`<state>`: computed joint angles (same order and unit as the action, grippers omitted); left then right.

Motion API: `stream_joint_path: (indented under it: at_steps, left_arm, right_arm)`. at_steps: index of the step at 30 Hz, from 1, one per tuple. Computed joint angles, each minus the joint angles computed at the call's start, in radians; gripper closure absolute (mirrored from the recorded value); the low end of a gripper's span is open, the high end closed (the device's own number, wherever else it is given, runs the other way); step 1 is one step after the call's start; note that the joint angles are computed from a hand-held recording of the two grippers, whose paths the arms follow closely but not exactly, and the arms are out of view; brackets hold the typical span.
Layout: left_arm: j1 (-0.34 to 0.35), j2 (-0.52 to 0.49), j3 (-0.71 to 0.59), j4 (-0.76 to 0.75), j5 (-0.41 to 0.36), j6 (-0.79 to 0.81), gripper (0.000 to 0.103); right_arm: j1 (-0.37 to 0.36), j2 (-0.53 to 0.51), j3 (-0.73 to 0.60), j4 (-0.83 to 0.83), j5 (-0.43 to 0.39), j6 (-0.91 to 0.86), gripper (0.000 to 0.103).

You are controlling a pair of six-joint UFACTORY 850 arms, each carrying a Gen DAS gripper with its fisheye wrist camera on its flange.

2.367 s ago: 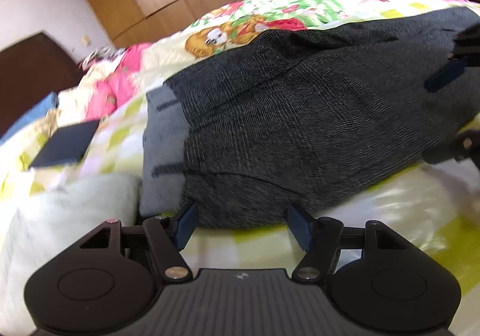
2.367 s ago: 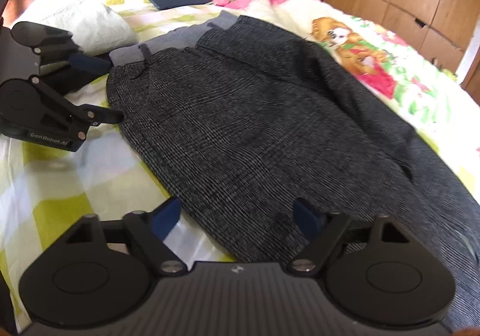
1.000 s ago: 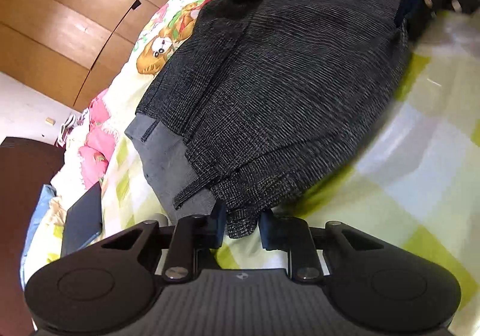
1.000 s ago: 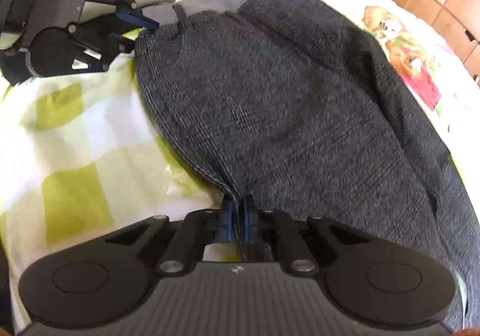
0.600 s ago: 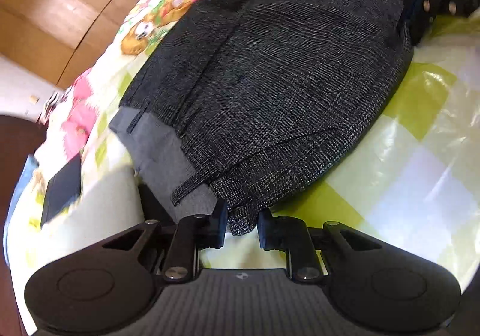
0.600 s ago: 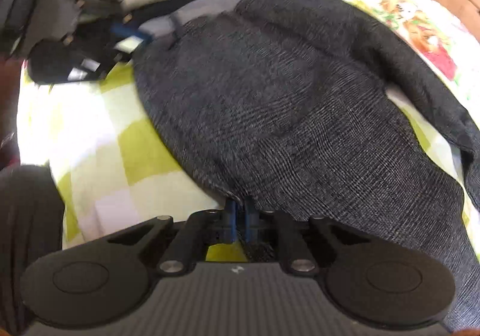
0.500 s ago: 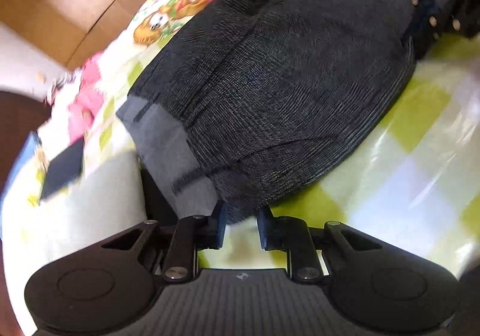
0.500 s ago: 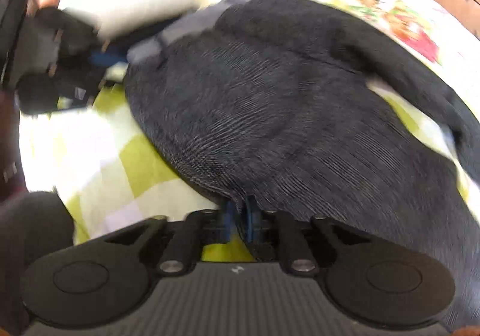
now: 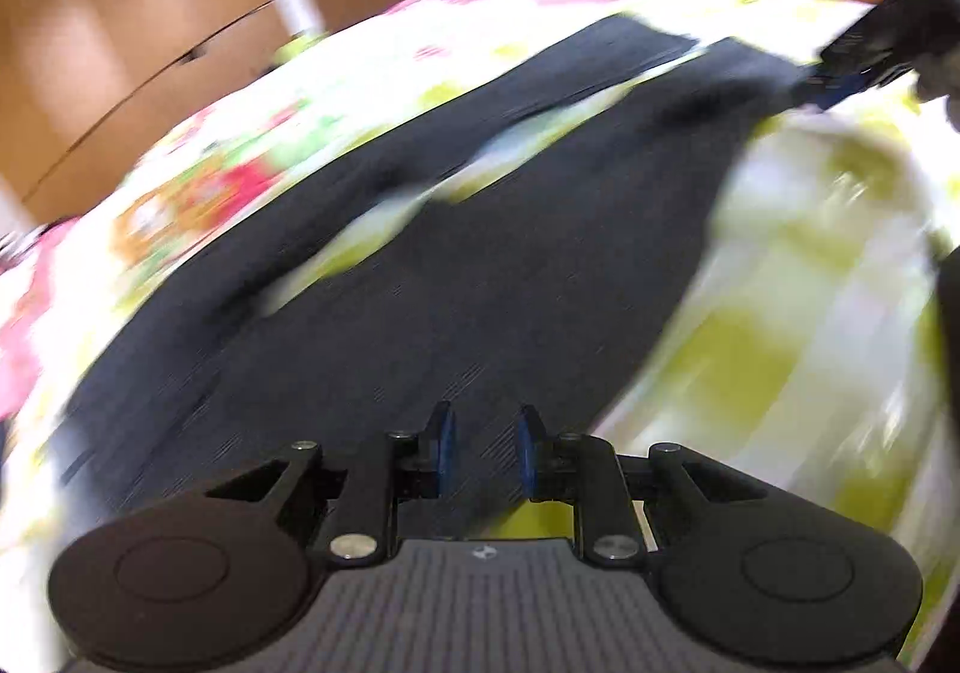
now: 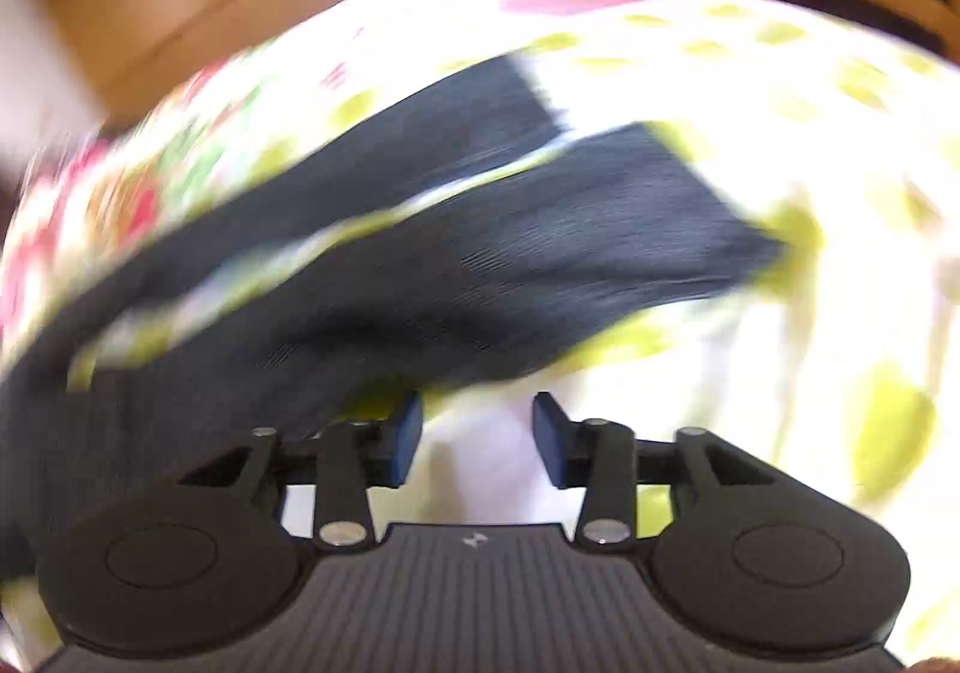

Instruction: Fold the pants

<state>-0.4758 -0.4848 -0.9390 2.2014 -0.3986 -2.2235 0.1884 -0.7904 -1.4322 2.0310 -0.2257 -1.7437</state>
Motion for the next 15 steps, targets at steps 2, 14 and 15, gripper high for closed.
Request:
stream_joint_path:
  at_steps: [2,14,15]
  left_arm:
    - [-0.016,-0.065,-0.092,0.047,0.030,0.004,0.067]
    - [-0.062,-0.238,-0.375,-0.393,0.168,0.484,0.066]
    - [-0.065,-0.243,-0.386,-0.419,0.173,0.505,0.066]
  right_arm:
    - [-0.041,-0.027,-0.028,0.091,-0.020,-0.012,0.055]
    - [-0.134,-0.261,-0.273,0.123,-0.257,0.318,0.099]
    - [-0.138,-0.238,-0.245,0.146,-0.263,0.277,0.099]
